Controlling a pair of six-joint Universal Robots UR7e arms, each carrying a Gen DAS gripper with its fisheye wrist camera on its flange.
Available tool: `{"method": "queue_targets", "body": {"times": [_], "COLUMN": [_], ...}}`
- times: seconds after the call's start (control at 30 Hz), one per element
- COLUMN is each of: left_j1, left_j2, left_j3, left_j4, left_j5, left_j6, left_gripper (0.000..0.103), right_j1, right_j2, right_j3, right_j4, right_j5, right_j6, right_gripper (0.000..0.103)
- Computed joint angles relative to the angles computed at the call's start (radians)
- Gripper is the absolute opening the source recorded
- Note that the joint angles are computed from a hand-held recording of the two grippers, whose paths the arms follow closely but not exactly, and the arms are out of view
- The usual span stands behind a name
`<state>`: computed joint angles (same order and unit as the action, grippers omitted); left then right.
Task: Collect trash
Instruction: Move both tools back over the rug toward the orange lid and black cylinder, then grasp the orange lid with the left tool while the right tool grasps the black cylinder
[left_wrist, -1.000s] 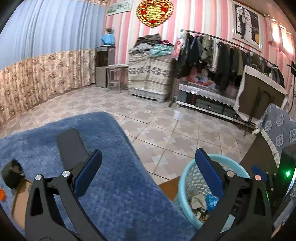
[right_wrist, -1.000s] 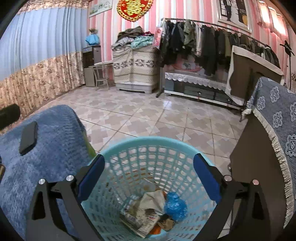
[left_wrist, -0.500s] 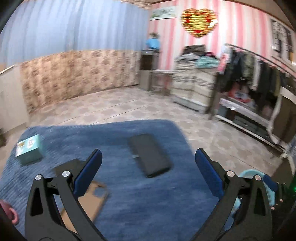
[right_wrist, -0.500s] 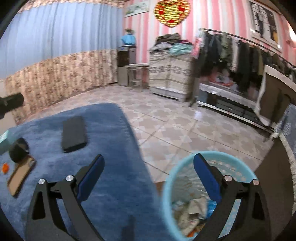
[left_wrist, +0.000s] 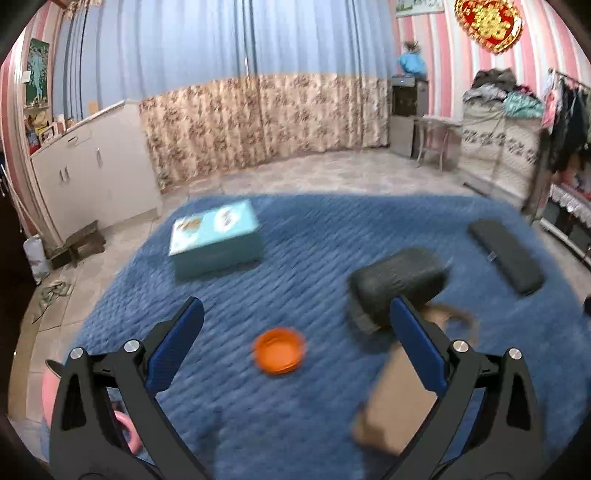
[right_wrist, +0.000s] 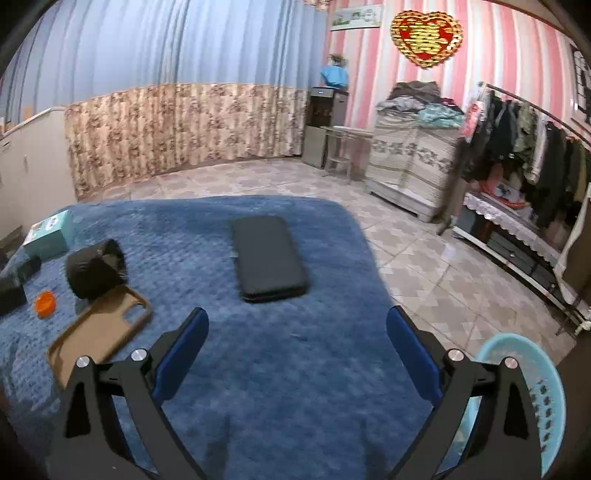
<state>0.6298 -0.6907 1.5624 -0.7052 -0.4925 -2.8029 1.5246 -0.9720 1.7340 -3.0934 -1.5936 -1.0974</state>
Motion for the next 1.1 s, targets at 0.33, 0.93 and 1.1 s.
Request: {"method": "queue_targets", "body": {"times": [0.33,0.93,1.1], "left_j1": [0.061,0.092,0.073], "left_j2": [-0.155,-0.243,-0.257], "left_j3": [0.257,0.382,0.359], "left_j4": [-0.446,-0.699,-0.482], "left_j5": [0.048,0.050,0.033], "left_j6": [0.275,0.458,0.278], "left_gripper": [0.097,0.039,0.039], "right_j1": [0.046,0.078,0.089], "right_j2": [0.031,0.081,0.084], "right_j3": [0.074,0.083,0.099], "right_j4": [0.016,0.093,0.129], "right_j5": [0.004,-0.005,0.014], "right_j6": [0.006,-0.024,-0.041], "right_gripper": [0.095,0.095,0.095]}}
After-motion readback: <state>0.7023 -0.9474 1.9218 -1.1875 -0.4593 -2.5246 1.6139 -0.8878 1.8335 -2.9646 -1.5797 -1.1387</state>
